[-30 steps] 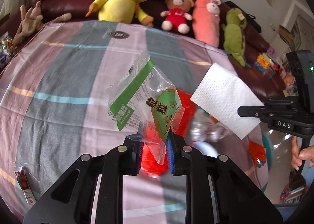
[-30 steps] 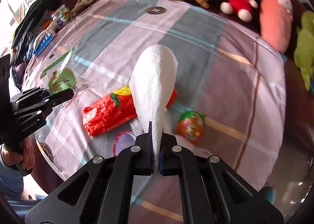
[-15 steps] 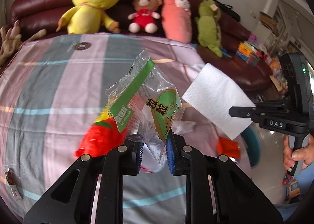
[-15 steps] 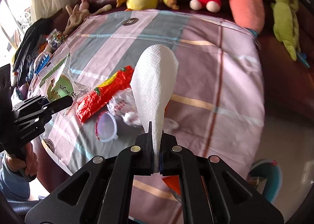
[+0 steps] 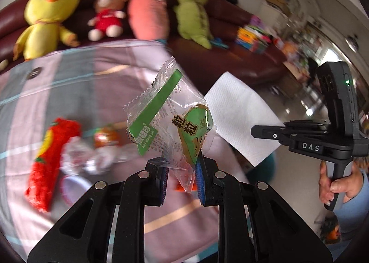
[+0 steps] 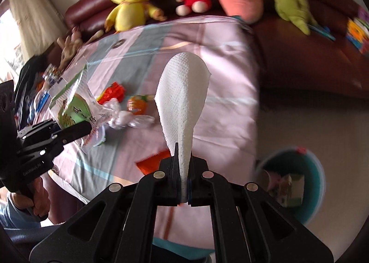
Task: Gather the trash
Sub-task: 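Carry the snack bag and tissue over the bin and open both tools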
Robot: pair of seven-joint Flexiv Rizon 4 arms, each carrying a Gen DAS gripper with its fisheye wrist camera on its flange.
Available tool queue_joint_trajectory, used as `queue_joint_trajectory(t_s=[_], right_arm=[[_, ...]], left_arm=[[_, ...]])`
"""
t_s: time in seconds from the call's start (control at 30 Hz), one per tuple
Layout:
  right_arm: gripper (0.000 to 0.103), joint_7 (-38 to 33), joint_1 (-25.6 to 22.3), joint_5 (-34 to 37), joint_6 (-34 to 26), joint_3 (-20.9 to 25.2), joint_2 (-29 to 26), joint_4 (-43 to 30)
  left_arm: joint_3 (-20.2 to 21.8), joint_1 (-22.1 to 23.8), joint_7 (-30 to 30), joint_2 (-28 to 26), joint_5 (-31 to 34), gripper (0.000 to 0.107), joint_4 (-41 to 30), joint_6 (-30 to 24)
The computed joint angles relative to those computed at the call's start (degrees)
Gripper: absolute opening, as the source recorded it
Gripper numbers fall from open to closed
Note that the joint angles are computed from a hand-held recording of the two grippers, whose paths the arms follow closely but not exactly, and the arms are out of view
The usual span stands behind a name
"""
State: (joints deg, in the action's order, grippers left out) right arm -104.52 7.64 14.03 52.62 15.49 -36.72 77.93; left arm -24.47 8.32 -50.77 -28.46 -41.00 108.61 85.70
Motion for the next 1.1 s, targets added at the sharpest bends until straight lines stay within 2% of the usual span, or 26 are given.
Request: queue_joint_trajectory(t_s=[0.2, 0.4, 0.73, 0.8, 0.93, 1.1], right_arm=[[0.004, 2.29, -4.43, 2.01, 3.30, -2.22, 2.94, 6.19], [0.004, 5.19, -8.55, 2.52, 4.77, -4.00, 3.31, 9.51], [0.004, 9.09, -13.34, 2.65, 1.64, -4.33, -1.97, 7.23], [0.004, 9.26, -13.69, 2.63, 0.77, -4.11, -3.11, 6.09], [0.004, 9.09, -14.33, 2.43, -0.66, -3.95, -4.61, 4.37], [0.005, 9.71, -14.35, 1.95, -2.28, -4.20, -6.23, 2.56]], left_arm=[[4.51, -7.24, -2.64, -5.54, 5.43, 0.021, -8.34, -8.10], [10.09, -14.67, -6.30, -11.79, 12.84, 0.021, -18.26, -17.62], [15.75, -22.31, -12.88, -23.53, 22.28, 0.023, -37.60, -33.75], [16.29, -22.97, -14.17, -25.31, 23.35, 0.028, -40.36, -35.93], [16.66, -23.39, -16.14, -27.76, 24.53, 0.051, -43.54, -37.85], [16.95, -23.17, -17.62, -28.30, 25.57, 0.061, -44.01, -37.74]])
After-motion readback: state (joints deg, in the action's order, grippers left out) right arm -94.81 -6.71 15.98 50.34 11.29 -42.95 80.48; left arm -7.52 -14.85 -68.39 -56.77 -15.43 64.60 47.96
